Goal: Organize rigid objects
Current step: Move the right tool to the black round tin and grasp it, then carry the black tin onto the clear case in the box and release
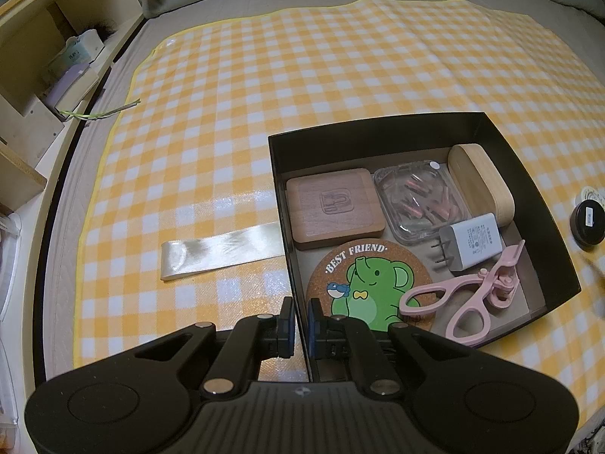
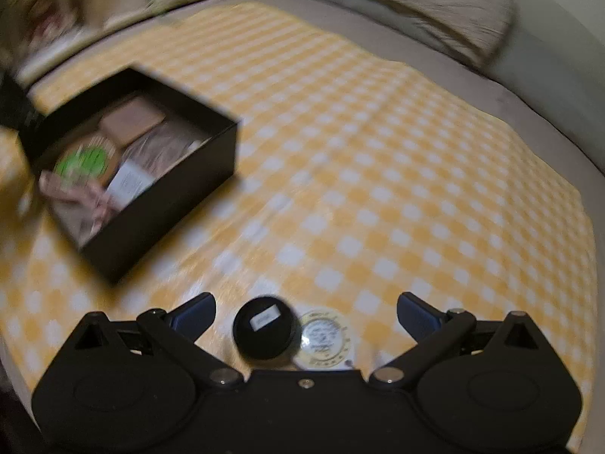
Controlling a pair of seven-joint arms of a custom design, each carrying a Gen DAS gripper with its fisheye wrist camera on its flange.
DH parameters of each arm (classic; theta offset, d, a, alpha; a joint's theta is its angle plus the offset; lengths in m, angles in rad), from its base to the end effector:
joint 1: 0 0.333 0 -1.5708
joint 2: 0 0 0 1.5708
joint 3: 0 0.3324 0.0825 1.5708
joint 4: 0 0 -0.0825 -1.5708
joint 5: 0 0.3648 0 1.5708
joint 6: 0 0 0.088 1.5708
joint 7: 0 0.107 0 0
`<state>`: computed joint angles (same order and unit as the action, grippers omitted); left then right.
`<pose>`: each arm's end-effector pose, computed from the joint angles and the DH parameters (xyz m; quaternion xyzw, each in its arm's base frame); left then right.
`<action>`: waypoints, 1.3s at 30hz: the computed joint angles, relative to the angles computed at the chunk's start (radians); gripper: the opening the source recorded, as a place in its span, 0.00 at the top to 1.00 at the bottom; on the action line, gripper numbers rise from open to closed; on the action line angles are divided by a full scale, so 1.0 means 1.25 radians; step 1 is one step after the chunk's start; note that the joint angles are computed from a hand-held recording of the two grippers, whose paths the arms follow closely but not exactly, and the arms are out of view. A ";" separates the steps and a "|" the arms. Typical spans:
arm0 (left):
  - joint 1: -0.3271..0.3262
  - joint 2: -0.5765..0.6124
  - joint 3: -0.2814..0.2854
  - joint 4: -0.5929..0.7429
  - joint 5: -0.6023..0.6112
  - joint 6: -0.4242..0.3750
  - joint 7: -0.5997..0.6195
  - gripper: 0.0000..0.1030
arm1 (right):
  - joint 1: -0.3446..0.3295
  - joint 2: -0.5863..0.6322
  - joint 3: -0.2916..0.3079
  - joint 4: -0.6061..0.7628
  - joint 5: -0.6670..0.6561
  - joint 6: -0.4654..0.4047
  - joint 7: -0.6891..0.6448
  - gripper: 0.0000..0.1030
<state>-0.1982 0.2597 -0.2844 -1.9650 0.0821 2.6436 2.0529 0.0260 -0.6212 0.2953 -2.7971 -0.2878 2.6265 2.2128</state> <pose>0.5607 -0.2826 0.4208 -0.2734 0.9378 -0.1563 0.1458 0.3289 0.1172 0.4429 -0.6411 0.7190 -0.2331 0.1328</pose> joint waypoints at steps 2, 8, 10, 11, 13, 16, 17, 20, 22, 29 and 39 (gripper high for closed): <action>0.001 0.002 0.001 0.003 0.002 -0.002 0.001 0.93 | 0.013 0.016 -0.001 0.001 -0.010 0.004 -0.030 0.00; 0.002 0.001 0.000 0.003 0.000 -0.003 0.002 0.93 | 0.057 0.079 -0.015 0.029 -0.016 -0.027 -0.117 0.08; 0.001 0.001 0.000 0.003 0.001 -0.003 0.001 0.93 | 0.067 0.095 -0.022 0.039 -0.013 -0.041 -0.129 0.17; 0.001 0.002 0.001 0.004 0.001 -0.004 0.002 0.93 | 0.069 0.100 -0.024 0.042 -0.014 -0.045 -0.131 0.18; 0.000 0.001 0.001 0.003 0.003 -0.003 -0.001 0.93 | 0.068 0.108 -0.025 0.047 -0.020 -0.049 -0.126 0.25; 0.000 0.001 0.001 0.003 0.004 -0.003 0.000 0.93 | 0.065 0.116 -0.025 0.057 -0.029 -0.065 -0.109 0.41; 0.001 0.002 0.001 0.004 0.005 -0.003 0.001 0.93 | 0.065 0.118 -0.029 0.059 -0.030 -0.067 -0.106 0.43; 0.000 0.002 0.001 0.004 0.006 -0.004 -0.001 0.93 | 0.079 0.122 -0.049 0.060 -0.011 -0.063 -0.117 0.51; -0.001 0.001 0.001 0.004 0.007 -0.004 -0.003 0.93 | 0.080 0.127 -0.047 0.064 -0.014 -0.068 -0.120 0.50; -0.001 0.001 0.001 0.003 0.007 -0.004 -0.003 0.93 | 0.067 0.108 -0.059 0.066 -0.002 -0.055 -0.091 0.51; -0.001 0.003 0.001 0.004 0.007 -0.003 -0.002 0.93 | -0.022 0.072 -0.029 0.095 0.025 0.085 0.064 0.51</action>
<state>-0.1989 0.2630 -0.2834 -1.9602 0.0910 2.6402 2.0506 -0.0012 -0.5310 0.2585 -2.6787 -0.2564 2.7330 2.2926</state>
